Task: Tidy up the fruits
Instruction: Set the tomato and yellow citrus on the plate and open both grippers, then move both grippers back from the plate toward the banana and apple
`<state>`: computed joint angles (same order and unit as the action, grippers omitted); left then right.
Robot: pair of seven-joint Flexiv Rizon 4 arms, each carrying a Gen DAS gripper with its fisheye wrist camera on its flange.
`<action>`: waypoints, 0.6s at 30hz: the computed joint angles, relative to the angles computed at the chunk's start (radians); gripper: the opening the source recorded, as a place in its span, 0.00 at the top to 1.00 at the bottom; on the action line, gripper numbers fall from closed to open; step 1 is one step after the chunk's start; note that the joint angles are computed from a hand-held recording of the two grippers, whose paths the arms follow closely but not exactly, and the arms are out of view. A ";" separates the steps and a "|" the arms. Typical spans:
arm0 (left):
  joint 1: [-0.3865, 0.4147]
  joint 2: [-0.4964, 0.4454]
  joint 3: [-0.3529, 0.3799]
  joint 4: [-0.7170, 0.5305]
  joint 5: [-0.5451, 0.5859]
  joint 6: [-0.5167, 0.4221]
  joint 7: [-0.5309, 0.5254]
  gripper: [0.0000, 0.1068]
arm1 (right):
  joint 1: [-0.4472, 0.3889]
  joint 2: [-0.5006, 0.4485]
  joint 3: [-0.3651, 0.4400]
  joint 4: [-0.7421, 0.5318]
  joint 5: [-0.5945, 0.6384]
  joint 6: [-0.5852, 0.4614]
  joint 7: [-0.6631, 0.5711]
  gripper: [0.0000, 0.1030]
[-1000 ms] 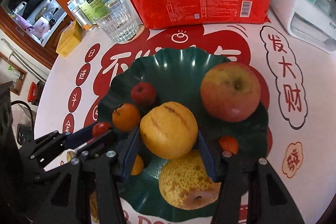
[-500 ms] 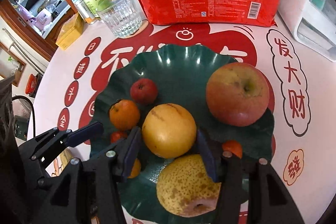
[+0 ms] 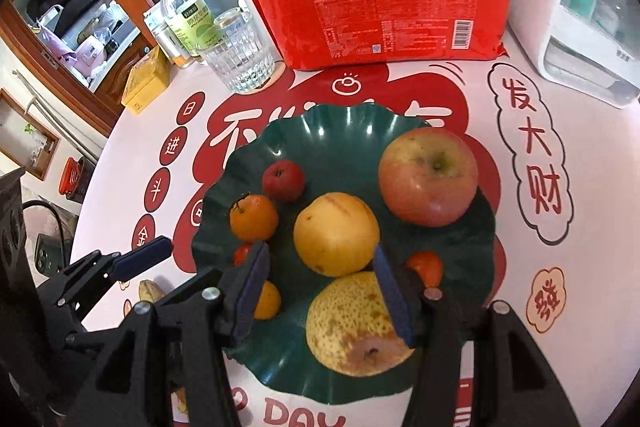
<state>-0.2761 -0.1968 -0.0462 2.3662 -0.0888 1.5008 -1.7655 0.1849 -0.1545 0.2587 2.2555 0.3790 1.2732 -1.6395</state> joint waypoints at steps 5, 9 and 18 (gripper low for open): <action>-0.039 0.058 0.059 0.007 0.098 -0.026 -0.091 0.37 | 0.008 0.048 -0.007 0.033 -0.011 0.014 0.018 0.47; -0.038 0.123 0.076 0.016 0.208 -0.057 -0.201 0.25 | 0.015 0.100 -0.016 0.055 0.000 0.006 0.019 0.47; 0.043 0.310 -0.003 0.087 0.285 -0.133 -0.326 0.16 | 0.064 0.277 -0.060 0.138 -0.008 -0.031 0.040 0.47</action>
<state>-0.2331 0.1129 -0.0488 2.4531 0.1966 1.3674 -2.0914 0.2486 0.1227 0.1990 2.3932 0.3708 1.2420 -1.5994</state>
